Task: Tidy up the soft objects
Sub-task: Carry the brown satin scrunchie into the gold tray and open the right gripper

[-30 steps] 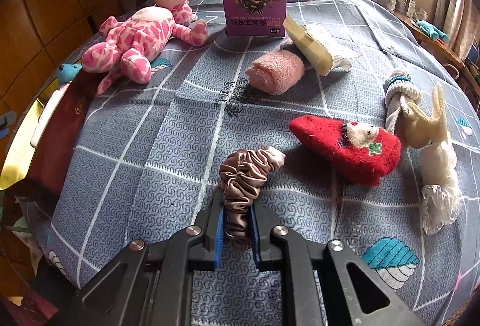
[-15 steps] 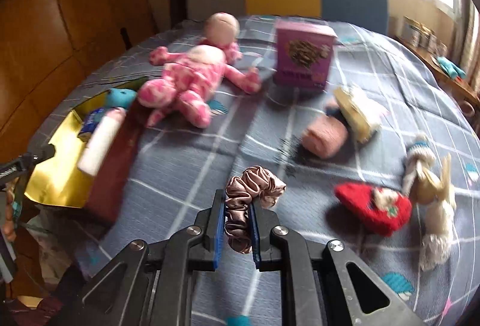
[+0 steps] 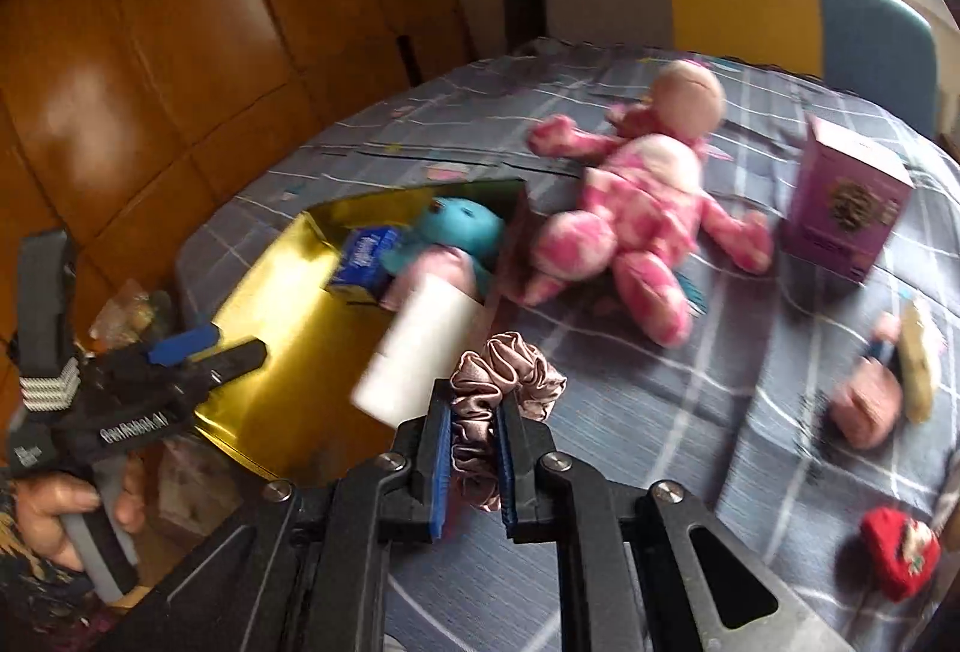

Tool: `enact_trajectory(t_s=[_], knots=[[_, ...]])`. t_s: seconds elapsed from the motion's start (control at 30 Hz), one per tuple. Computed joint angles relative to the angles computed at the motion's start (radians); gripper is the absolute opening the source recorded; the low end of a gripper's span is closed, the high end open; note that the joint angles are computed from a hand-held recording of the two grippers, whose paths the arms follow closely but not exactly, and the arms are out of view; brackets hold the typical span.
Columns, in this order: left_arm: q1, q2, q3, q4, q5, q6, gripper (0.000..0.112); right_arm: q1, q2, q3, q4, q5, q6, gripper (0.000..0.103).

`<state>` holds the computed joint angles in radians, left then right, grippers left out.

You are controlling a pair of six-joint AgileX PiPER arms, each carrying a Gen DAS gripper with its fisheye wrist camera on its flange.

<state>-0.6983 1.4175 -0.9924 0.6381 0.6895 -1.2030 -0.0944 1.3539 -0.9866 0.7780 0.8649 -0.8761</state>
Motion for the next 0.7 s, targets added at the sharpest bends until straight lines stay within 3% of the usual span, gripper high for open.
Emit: enact_trajectory(t_s=[0.37, 0.63, 0.7], knots=[[0.072, -0.049, 0.045, -0.001, -0.011, -0.011, 0.077, 0.232, 0.17, -0.172, 0.031, -0.018, 0.132, 0.011], [0.113, -0.05, 0.059, -0.02, -0.023, 0.001, 0.077, 0.428, 0.394, -0.378, -0.194, -0.021, 0.358, 0.013], [0.116, -0.047, 0.06, -0.025, -0.026, 0.006, 0.076, 0.467, 0.44, -0.408, -0.277, -0.036, 0.419, 0.021]])
